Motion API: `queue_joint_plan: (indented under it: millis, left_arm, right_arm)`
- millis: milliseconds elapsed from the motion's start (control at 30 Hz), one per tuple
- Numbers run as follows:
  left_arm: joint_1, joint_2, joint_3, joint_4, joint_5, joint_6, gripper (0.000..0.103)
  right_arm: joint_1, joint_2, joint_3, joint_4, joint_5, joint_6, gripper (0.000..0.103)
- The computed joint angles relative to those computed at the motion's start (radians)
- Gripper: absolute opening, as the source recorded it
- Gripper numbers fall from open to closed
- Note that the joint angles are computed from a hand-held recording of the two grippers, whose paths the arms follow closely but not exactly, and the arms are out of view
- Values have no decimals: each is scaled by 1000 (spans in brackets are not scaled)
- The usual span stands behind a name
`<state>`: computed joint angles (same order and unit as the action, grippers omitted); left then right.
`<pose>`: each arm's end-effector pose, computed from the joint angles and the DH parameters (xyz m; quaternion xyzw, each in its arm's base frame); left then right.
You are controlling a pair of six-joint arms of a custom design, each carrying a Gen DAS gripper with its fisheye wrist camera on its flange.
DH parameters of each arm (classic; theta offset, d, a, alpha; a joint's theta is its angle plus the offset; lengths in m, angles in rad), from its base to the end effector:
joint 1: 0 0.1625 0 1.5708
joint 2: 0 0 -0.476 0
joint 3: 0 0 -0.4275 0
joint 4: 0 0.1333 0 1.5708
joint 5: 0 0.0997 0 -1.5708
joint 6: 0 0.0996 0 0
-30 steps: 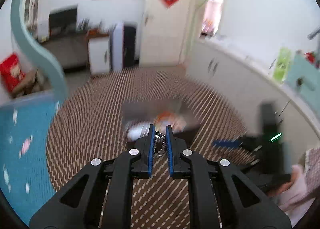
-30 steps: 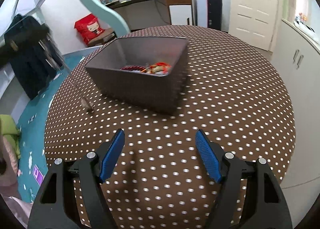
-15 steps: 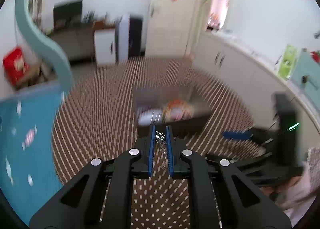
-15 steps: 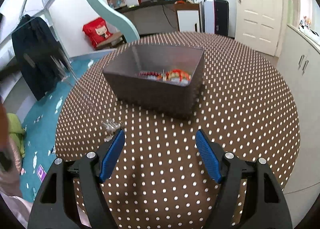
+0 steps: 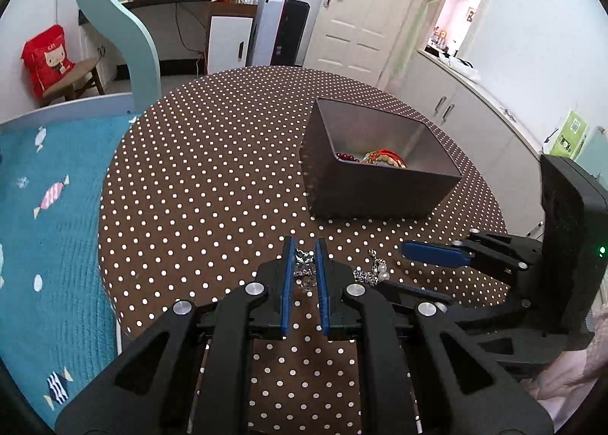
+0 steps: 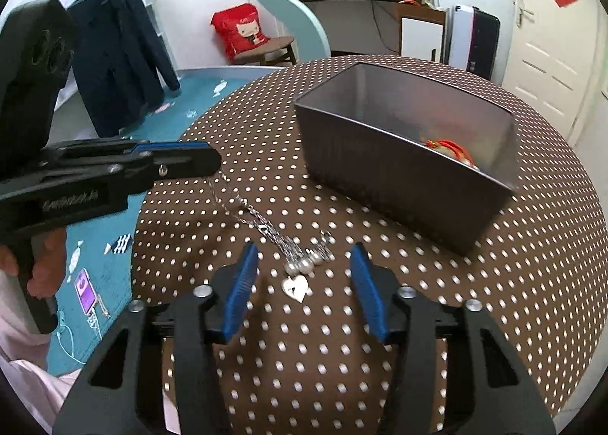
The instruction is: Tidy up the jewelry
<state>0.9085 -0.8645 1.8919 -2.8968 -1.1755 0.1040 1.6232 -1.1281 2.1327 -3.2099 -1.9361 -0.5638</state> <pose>-0.2658 -0.6199 0.1002 0.3354 0.9102 -0.1937 0.1465 0.1274 -0.5628 0.2160 0.2293 -0.9075 0.2531 0.2446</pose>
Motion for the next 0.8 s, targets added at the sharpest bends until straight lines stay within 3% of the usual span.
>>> queue_joint_plan:
  millis: [67,233,467,800]
  left_arm:
    - [10,-1,-2,-1,-11,-1,11]
    - [32,-8,-2,6,-41,-9,11]
    - [59,-16,-2,18,-58,-26,11]
    - [88,-8,-23,39,-37,-49,7]
  right_arm:
    - [5,19,-23,18,-12,-6,33]
    - [10,42,-61,55,-5,12,33]
    - [33,96,-90,43,-91,-24,29]
    - [5,24,1,-18,-126,-29,28]
